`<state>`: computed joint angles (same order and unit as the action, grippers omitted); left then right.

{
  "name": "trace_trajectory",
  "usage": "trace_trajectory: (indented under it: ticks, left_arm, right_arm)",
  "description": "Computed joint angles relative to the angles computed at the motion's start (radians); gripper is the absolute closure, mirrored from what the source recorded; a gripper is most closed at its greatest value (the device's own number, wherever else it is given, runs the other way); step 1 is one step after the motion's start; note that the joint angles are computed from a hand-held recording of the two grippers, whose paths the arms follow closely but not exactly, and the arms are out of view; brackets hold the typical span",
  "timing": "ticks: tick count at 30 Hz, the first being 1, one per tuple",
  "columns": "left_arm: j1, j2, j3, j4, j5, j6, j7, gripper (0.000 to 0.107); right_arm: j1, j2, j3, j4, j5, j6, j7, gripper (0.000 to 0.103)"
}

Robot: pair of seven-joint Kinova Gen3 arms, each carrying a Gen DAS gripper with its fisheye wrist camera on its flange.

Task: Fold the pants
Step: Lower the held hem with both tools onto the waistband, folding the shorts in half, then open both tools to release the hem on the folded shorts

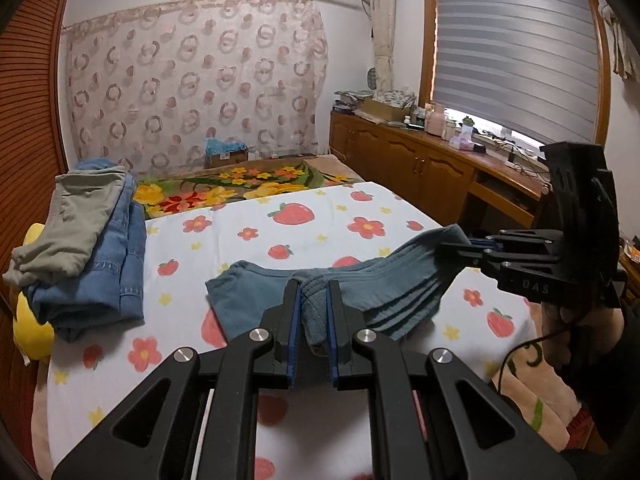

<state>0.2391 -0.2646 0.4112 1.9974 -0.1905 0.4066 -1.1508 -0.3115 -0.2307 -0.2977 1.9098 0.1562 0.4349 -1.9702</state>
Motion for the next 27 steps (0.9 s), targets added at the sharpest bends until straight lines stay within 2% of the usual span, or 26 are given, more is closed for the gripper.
trace_trajectory:
  ticks: [3,8,12,15,17,22,27]
  left_arm:
    - [-0.028,0.033,0.019,-0.006,-0.029,-0.009,0.024,0.095]
    - [-0.031,0.083,0.011,-0.01,-0.075,-0.019,0.068,0.095]
    - [0.022,0.125,-0.054,-0.016,-0.049,-0.005,0.051,0.094]
    - [0.06,0.13,-0.103,-0.005,-0.01,-0.014,0.014,0.083]
    - [0.055,0.123,-0.097,0.009,-0.029,-0.027,0.028,0.066]
    - [0.081,0.104,-0.144,0.041,0.035,-0.048,-0.033,0.04]
    - [0.063,0.085,-0.13,0.086,0.055,-0.051,-0.037,0.04]
  right_arm:
    - [-0.004,0.037,0.017,-0.012,-0.007,-0.008,0.006,0.093]
    - [-0.015,0.096,0.03,-0.041,0.007,-0.006,-0.003,0.093]
    - [-0.039,0.144,0.046,-0.08,0.025,0.02,-0.007,0.093]
    - [-0.057,0.169,0.058,-0.099,0.045,0.04,-0.016,0.093]
    - [-0.067,0.182,0.064,-0.11,0.069,0.054,-0.034,0.093]
    - [-0.084,0.198,0.087,-0.138,0.065,0.092,-0.032,0.084]
    - [-0.081,0.164,0.086,-0.114,0.117,0.099,-0.095,0.072]
